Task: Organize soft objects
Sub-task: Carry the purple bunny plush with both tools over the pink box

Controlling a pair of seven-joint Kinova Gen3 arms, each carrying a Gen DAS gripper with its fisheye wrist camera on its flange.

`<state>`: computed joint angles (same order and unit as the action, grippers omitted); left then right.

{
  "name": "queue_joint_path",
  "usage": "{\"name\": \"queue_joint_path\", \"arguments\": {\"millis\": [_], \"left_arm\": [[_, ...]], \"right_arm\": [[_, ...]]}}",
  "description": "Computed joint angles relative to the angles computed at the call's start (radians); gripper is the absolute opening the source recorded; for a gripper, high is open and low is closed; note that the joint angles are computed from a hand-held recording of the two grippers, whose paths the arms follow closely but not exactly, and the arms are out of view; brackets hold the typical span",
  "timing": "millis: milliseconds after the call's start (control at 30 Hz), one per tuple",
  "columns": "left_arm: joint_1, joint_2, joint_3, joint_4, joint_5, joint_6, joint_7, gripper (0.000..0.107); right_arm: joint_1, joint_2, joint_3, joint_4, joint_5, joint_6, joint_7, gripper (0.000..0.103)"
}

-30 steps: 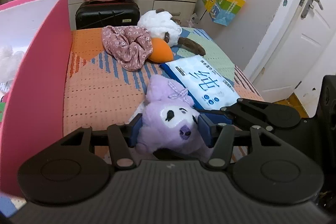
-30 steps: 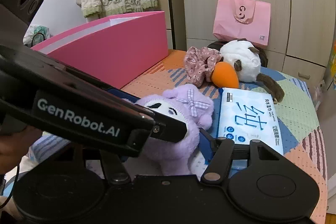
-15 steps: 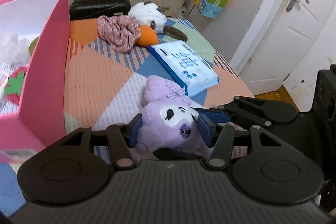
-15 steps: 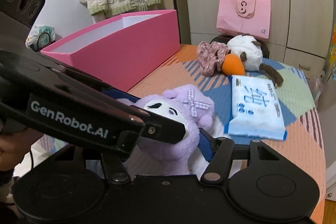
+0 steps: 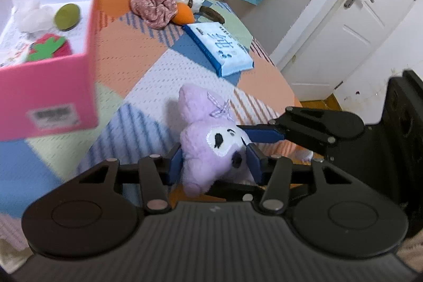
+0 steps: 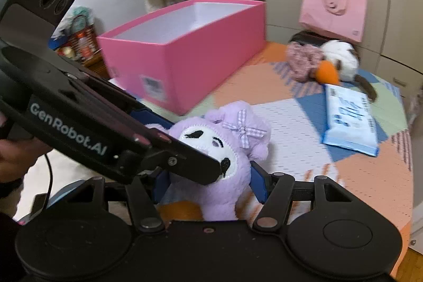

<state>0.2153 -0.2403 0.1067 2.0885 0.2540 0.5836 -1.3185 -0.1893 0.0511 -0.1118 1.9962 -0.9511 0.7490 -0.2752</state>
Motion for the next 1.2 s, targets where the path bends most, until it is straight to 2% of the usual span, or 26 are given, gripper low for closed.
{"name": "queue_joint_path", "arguments": {"millis": [100,333,500,667,867,1067,1200], "left_arm": [[-0.005,-0.059,-0.008,-0.003,-0.009,0.086,0.007,0.050],[-0.046,-0.199,-0.014,-0.030,-0.056,0.275,0.052,0.049],[-0.063,-0.275,-0.079,-0.064,-0.049,0.394,0.013,0.050],[-0.106,-0.318,-0.086,-0.104,-0.081,0.458,-0.015,0.050],[-0.131,-0.352,-0.135,-0.124,-0.103,0.449,-0.088,0.050],[-0.123,-0.332,-0.256,-0.116,-0.067,0.369,-0.216,0.050],[-0.122,-0.310,-0.295,-0.098,-0.068,0.280,-0.338,0.046]], "right_arm": [[-0.016,-0.019,-0.006,-0.022,0.048,0.061,-0.072,0.067],[-0.066,-0.030,-0.023,-0.070,0.056,0.161,-0.150,0.067],[-0.119,-0.057,-0.044,-0.096,0.069,0.166,-0.175,0.067],[-0.184,-0.076,-0.070,-0.141,0.117,0.125,-0.240,0.067],[-0.242,-0.050,-0.092,-0.222,0.161,0.069,-0.289,0.067],[-0.281,0.001,-0.123,-0.281,0.191,-0.045,-0.299,0.067],[-0.296,0.055,-0.149,-0.328,0.232,-0.115,-0.295,0.066]]}}
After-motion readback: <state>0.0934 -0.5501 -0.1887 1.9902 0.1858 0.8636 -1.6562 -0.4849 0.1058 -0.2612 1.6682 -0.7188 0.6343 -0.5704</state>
